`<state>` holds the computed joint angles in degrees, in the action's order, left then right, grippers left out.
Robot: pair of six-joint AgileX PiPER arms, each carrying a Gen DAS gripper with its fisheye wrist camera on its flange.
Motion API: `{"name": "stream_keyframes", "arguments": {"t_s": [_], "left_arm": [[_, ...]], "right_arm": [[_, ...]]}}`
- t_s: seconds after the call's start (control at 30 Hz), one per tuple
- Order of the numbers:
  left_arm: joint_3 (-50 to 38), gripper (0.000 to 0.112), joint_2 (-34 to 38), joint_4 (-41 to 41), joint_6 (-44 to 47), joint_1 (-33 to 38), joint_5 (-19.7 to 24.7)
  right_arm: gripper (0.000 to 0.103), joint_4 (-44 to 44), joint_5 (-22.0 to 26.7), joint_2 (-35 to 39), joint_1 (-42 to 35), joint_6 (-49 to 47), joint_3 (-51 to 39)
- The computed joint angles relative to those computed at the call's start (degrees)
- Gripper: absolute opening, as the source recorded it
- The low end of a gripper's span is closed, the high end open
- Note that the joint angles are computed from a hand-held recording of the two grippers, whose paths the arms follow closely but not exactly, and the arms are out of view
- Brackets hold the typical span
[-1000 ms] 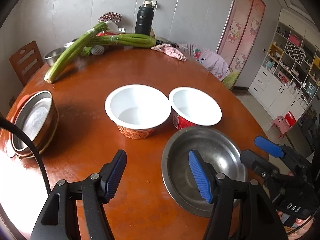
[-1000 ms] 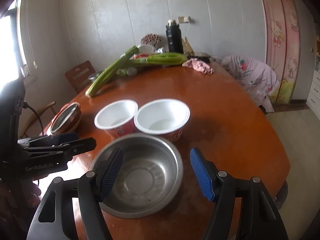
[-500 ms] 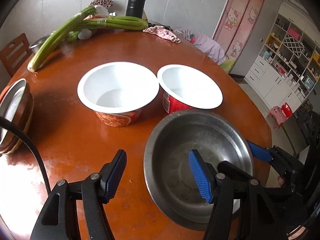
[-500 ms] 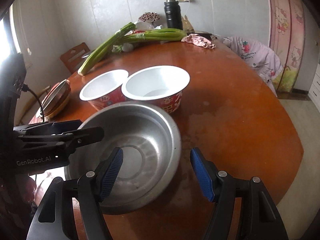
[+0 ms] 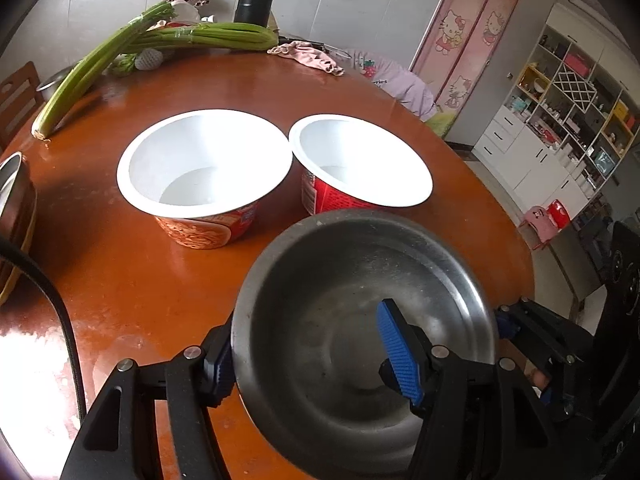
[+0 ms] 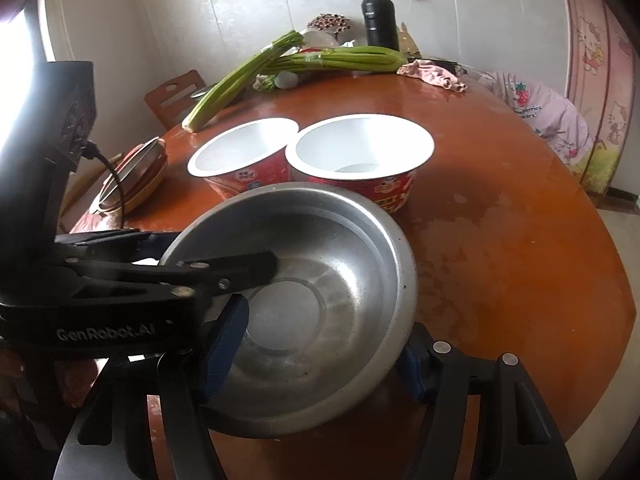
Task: Organize plates and bowls
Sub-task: 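Lift the deep steel bowl with the left gripper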
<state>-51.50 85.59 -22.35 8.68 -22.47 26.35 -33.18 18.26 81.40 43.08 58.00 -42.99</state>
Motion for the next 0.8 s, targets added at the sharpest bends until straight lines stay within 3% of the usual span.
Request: {"name": "stream_keyframes", "arguments": {"t_s": [0.27,0.8], "left_arm": [[1.01,0.063,-2.07,-1.41,1.11,0.91,0.51],[6.61,0.063,-14.66,-2.29,3.16,7.89,4.06]], "right_arm": [[0.069,-2.44,1.44,-0.06,1.58,2.79,-0.74],[0.069,-5.18,4.86,-0.36,9.64,6.70,-4.91]]}}
